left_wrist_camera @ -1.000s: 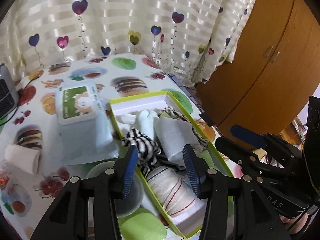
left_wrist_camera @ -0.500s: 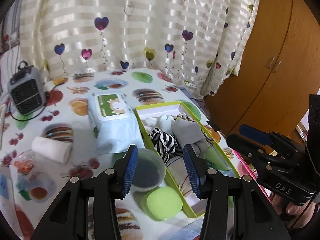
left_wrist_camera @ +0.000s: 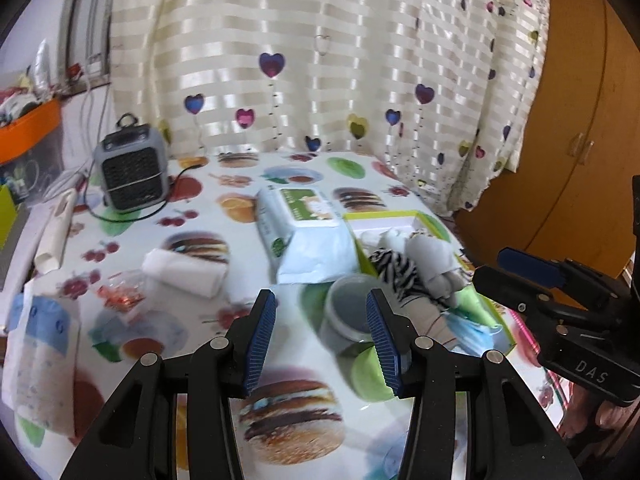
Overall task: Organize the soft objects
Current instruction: 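Move both open grippers back toward the white rolled cloth on the table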
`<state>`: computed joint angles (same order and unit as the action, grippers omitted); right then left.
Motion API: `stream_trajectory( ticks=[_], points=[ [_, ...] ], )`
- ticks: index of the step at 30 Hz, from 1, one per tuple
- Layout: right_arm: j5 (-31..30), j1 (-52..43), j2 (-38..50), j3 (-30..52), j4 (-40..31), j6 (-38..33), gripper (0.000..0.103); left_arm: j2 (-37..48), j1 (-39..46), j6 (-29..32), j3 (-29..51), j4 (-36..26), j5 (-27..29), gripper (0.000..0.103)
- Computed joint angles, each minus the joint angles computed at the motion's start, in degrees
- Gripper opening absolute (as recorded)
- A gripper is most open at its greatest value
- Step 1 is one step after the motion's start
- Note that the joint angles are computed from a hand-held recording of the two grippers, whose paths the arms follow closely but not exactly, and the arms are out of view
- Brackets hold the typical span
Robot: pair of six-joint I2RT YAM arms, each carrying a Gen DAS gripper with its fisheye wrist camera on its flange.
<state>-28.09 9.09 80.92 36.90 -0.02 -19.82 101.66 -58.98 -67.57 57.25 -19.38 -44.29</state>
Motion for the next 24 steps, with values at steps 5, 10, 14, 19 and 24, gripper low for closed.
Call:
stream_trajectory(
  ticks=[5,10,14,19,24],
  points=[
    [0.9,2.7,-0.1,-0.8,0.5,0.3,0.047,-1.2,-0.7,-3.1,-2.5,-1.1,-0.9,0.046],
    [2.1,5.1,0.1,-0.7,0.7,0.7,0.047,-2.2,-1.0,-4.9,-4.4,-1.2,-1.4,0.046],
    [3.0,7.0,0.1,-0.7,0.8,0.9,0.047,-2.8,-1.0,-6.6,-5.7,-1.8,-1.5,0.046],
    [4.1,9.5,0.8,-0.6,1.2,1.0,0.047,-3.8,-0.8,-8.5,-7.8,-2.0,-1.1,0.046],
    [4.9,11.8,2.2,-0.1,1.4,1.5,0.047,-4.8,-0.7,-10.1,-10.1,-1.7,-1.1,0.046]
  ],
)
